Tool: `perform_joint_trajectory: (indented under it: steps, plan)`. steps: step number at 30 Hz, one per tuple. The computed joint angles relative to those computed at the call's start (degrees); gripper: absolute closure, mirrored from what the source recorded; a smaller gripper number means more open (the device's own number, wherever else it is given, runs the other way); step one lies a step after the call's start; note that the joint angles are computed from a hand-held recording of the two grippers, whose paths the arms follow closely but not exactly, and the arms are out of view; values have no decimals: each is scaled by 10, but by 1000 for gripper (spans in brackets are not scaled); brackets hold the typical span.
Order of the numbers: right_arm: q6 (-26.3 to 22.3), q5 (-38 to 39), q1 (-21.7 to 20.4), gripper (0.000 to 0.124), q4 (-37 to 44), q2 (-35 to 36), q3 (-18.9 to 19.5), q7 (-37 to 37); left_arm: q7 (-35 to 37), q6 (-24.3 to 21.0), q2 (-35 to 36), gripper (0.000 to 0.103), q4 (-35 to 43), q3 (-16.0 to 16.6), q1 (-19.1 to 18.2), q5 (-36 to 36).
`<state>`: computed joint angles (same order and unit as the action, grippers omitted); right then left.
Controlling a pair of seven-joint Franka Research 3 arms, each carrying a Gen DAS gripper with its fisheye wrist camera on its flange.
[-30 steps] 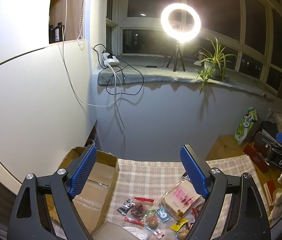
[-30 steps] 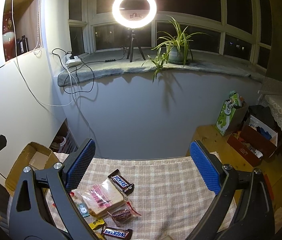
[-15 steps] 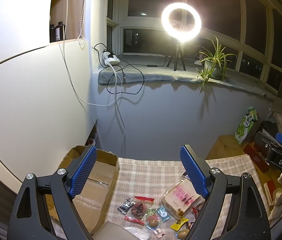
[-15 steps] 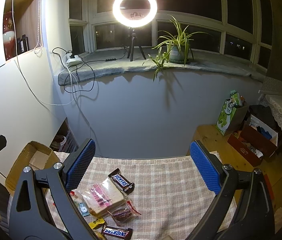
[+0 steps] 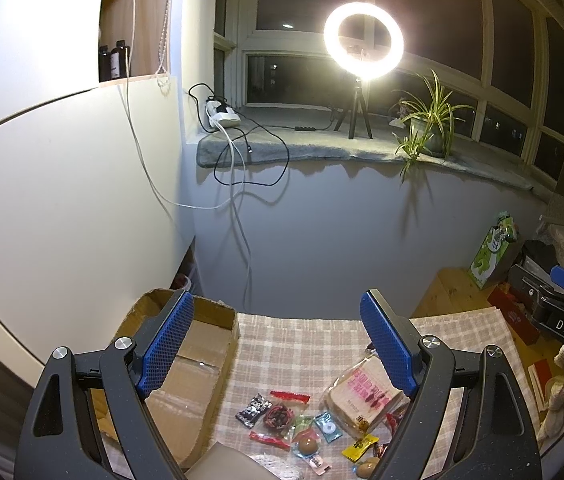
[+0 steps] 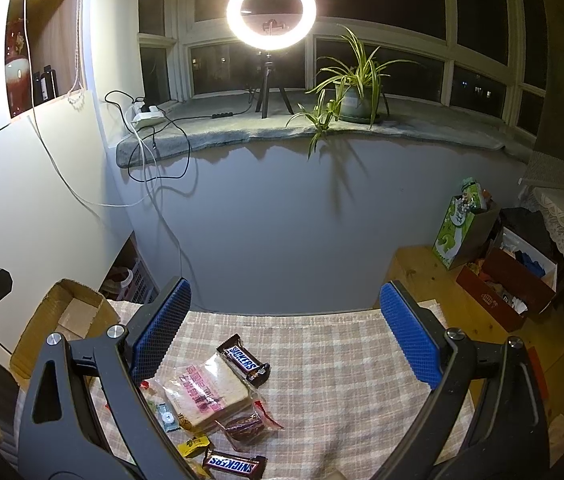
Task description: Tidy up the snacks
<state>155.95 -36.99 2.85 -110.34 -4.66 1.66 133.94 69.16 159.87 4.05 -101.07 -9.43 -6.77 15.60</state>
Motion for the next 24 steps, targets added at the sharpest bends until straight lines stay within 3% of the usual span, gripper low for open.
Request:
perform_joint_trajectory:
  steps: [16,24]
  plan:
    - [-18,59,13,27,10,16,-9,-65,-2,-38,5,17,8,0,-2,6]
    - [-42,143,22,27,-4,24,-17,-180,45,-89,12,17,0,-2,1,-5]
